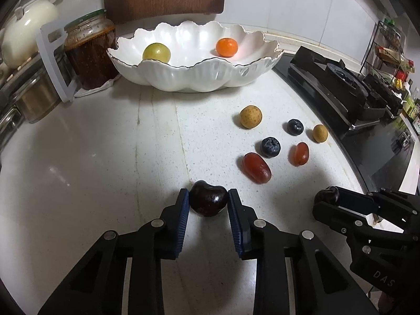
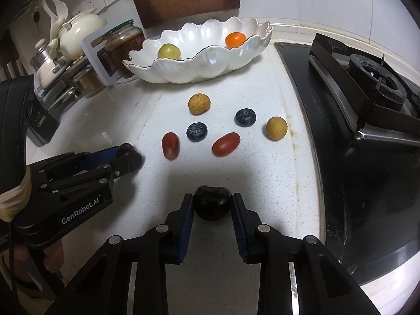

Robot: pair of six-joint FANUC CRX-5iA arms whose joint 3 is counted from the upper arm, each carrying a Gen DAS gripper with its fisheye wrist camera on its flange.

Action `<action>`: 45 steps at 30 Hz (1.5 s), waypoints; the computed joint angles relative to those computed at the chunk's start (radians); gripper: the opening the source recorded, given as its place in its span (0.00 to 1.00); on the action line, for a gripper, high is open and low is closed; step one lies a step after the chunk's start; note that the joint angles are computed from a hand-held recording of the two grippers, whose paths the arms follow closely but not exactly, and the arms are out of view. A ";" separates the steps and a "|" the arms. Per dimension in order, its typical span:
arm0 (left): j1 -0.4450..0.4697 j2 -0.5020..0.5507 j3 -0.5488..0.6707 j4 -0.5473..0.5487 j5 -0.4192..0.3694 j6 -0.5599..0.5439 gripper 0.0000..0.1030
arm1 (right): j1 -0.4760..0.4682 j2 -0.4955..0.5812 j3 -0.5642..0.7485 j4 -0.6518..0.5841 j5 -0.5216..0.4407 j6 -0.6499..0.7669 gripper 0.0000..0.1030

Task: Organize fruits
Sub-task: 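Close the right gripper on the dark cherry, then lift the cherry with the right gripper and carry it over the bowl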

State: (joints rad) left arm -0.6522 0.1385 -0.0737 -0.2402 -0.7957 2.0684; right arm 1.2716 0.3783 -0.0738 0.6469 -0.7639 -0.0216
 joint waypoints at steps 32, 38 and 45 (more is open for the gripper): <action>-0.102 -0.082 0.075 -0.197 -0.089 0.225 0.29 | -0.028 -0.095 -0.102 0.282 0.043 -0.138 0.30; -0.127 -0.089 0.100 -0.250 -0.111 0.280 0.29 | -0.040 -0.111 -0.117 0.353 0.051 -0.164 0.30; -0.163 -0.093 0.137 -0.328 -0.153 0.352 0.29 | -0.054 -0.128 -0.128 0.424 0.058 -0.186 0.30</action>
State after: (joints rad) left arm -0.8154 0.0453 0.0635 -0.5684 -0.9482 2.4201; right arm 1.2180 0.2508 -0.2019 1.0710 -0.7056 -0.2075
